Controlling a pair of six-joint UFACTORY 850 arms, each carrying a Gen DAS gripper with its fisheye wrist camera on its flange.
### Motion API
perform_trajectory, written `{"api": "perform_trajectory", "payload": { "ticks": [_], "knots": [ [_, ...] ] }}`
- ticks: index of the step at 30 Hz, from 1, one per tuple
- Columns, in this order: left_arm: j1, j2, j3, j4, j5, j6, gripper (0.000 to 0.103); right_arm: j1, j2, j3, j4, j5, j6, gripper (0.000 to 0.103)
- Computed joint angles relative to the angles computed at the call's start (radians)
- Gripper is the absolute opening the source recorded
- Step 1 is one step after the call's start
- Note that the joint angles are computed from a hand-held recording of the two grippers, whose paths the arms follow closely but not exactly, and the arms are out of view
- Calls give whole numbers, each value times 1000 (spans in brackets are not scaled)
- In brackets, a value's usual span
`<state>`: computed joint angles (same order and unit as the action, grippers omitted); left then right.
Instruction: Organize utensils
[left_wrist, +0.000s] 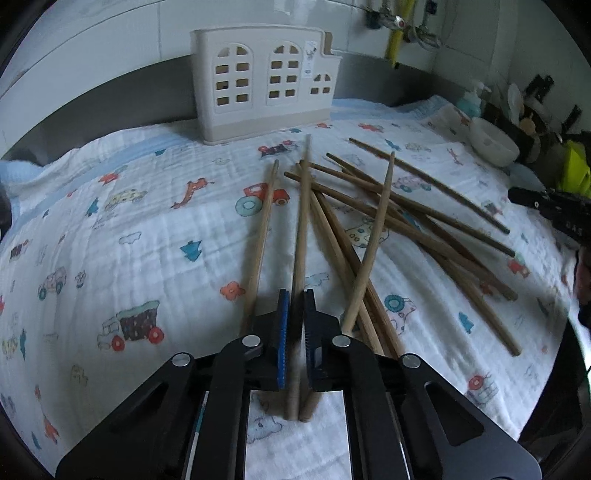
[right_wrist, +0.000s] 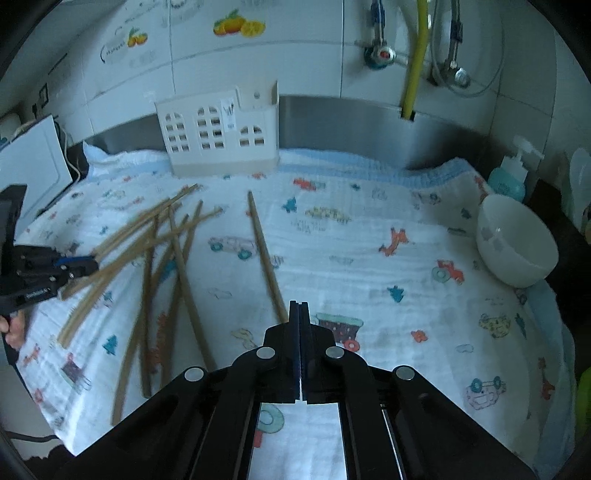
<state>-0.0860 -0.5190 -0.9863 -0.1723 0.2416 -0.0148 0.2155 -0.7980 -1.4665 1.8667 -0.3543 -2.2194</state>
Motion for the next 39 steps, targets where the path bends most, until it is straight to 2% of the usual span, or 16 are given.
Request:
{"api": "perform_trajectory", "payload": {
  "ticks": [5,7,9,11,14,15,16,19,21,23,30,34,39],
  "knots": [
    [-3,4,12,24,6,-26,5,-3,-15,-14,-94,9,105,2],
    [-6,2,11,17,3,-18,5,-2,-27,-25,-134,22,142,8],
    [-5,3,12,41,1,-45,5,-3,-36,-32,-166,21,165,21],
    [-7,4,15,28,1,-29,9,-1,-44,-39,-199,23,180,27],
    [-7,5,19,36,4,-32,9,6,-60,-52,-252,46,217,24],
    [-6,5,20,48,6,-43,9,5,-67,-60,-279,45,246,16],
    [-4,5,21,70,7,-63,9,5,-75,-67,-296,45,267,14],
    [1,4,19,114,7,-99,7,2,-75,-63,-255,33,233,12],
    [-3,5,19,77,12,-59,6,2,-70,-56,-230,28,208,7],
    [-8,14,28,33,29,-16,6,4,-52,-34,-153,31,132,7],
    [-13,69,68,-3,93,-7,5,0,50,60,80,-49,-99,6],
    [-17,107,91,-14,146,-8,5,-3,97,84,122,-105,-131,6],
    [-24,135,95,-22,202,-3,5,2,124,63,81,-143,-86,6]
  ]
}}
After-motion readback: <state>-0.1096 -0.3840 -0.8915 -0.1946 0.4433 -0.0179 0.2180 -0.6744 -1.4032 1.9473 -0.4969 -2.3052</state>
